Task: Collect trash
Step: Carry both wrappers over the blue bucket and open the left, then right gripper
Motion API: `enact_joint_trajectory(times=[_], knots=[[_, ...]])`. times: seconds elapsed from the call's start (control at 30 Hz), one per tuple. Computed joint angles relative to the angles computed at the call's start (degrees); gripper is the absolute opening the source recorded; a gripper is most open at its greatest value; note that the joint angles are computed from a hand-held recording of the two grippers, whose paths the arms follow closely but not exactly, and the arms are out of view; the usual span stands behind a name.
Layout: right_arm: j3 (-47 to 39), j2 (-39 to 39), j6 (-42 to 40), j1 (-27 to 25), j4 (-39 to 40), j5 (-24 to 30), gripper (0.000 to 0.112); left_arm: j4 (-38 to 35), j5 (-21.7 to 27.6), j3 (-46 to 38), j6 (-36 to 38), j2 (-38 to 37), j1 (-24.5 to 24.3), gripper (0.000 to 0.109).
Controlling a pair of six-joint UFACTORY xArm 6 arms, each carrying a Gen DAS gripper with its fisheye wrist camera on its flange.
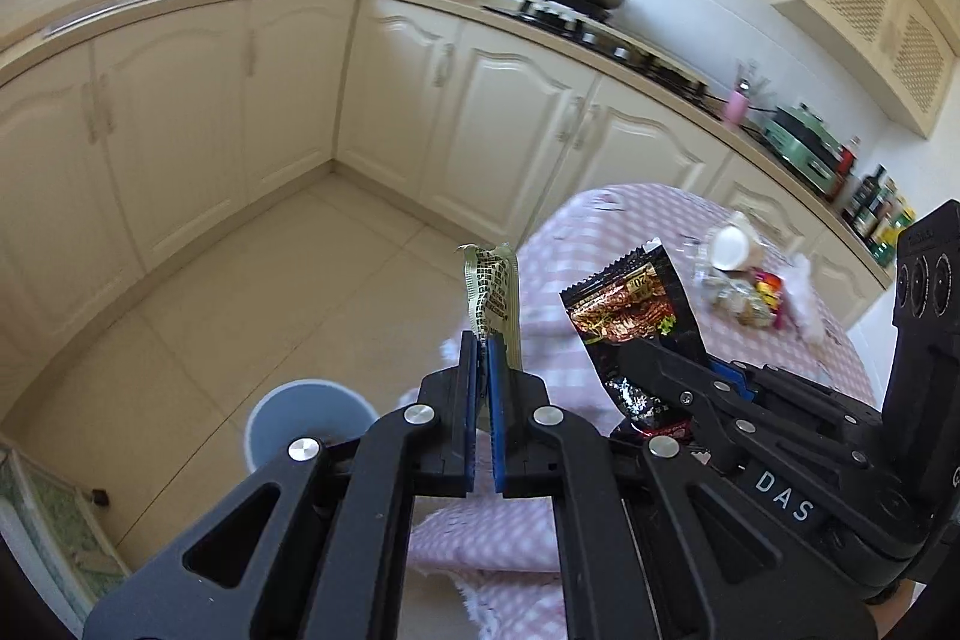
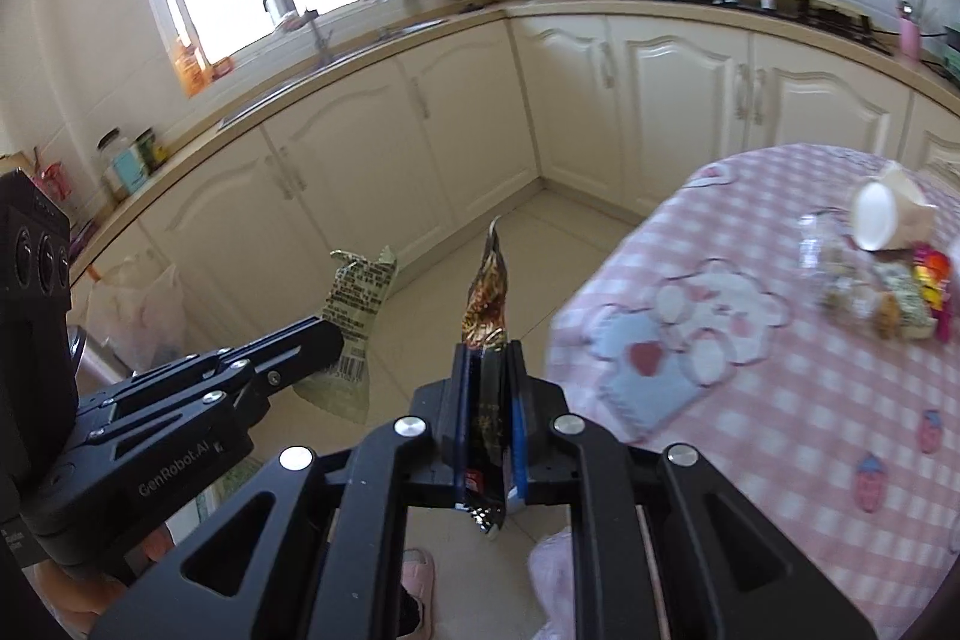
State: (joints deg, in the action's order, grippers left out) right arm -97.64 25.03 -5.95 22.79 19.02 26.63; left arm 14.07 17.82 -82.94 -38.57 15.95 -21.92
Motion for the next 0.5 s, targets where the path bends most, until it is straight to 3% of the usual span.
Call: enact_joint_trajectory(times=[0.23,0.5], knots=[[-14.7,11.9,0.5,3.3,-0.1,6.1,0.011,1.5,1.8,2.6,-3.8,0.1,3.9,0.002],[-30.6,24.4,4.9,4.4,-2.6,10.4,0.011,-0.6,3.6,1.0,-2.7,3.8,6.7,0.003]])
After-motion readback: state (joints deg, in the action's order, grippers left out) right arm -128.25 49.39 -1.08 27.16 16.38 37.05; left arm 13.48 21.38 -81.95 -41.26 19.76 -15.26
